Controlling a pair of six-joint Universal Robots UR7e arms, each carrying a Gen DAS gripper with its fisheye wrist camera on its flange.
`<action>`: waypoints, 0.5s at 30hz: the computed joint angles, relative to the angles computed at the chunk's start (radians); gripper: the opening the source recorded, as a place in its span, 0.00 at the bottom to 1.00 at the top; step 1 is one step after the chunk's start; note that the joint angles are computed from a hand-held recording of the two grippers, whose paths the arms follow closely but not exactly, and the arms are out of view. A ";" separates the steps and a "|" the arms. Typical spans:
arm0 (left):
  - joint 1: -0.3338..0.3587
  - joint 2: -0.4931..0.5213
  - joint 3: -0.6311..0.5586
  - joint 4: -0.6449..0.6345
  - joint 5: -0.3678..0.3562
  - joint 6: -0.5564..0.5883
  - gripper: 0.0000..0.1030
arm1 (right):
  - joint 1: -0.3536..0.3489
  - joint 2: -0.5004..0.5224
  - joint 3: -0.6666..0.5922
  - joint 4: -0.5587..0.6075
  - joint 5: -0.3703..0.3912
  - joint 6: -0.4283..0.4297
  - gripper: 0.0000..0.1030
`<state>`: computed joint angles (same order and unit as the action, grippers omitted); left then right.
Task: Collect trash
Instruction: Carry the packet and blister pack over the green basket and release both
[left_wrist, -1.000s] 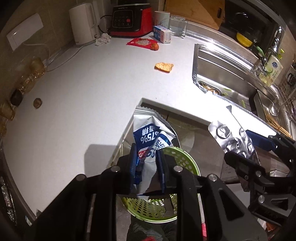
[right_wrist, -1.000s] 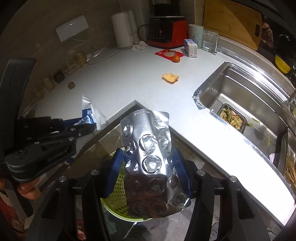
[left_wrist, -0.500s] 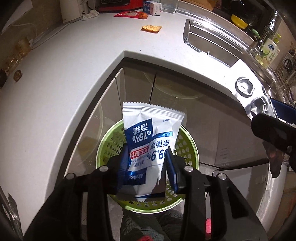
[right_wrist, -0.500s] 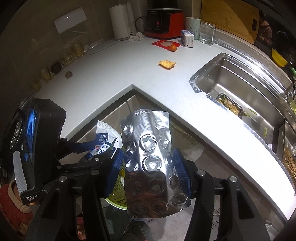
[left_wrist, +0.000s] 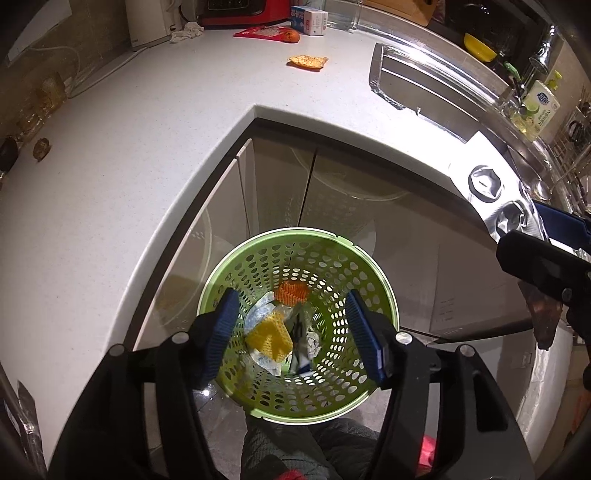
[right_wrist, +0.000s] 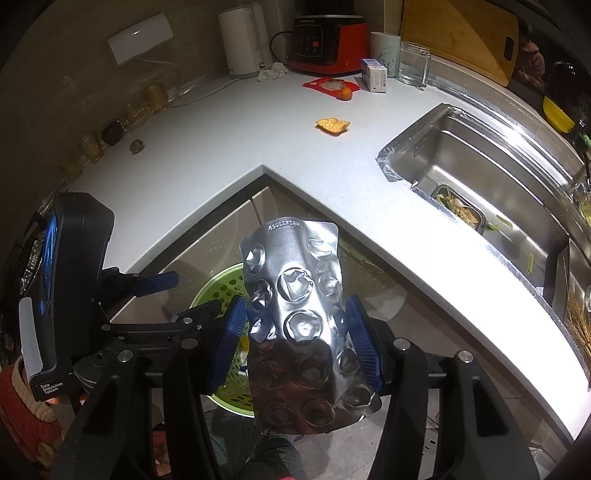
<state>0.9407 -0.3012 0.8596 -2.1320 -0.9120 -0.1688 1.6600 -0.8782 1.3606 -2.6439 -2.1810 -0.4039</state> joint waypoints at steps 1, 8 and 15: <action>0.001 -0.001 0.001 -0.002 0.000 -0.001 0.57 | 0.000 0.000 0.000 0.000 0.000 0.000 0.55; -0.002 -0.025 0.011 -0.016 0.033 -0.024 0.68 | -0.006 0.001 0.010 -0.005 0.000 0.003 0.55; -0.013 -0.061 0.043 -0.050 0.094 -0.033 0.80 | -0.020 0.021 0.023 -0.008 -0.003 -0.024 0.56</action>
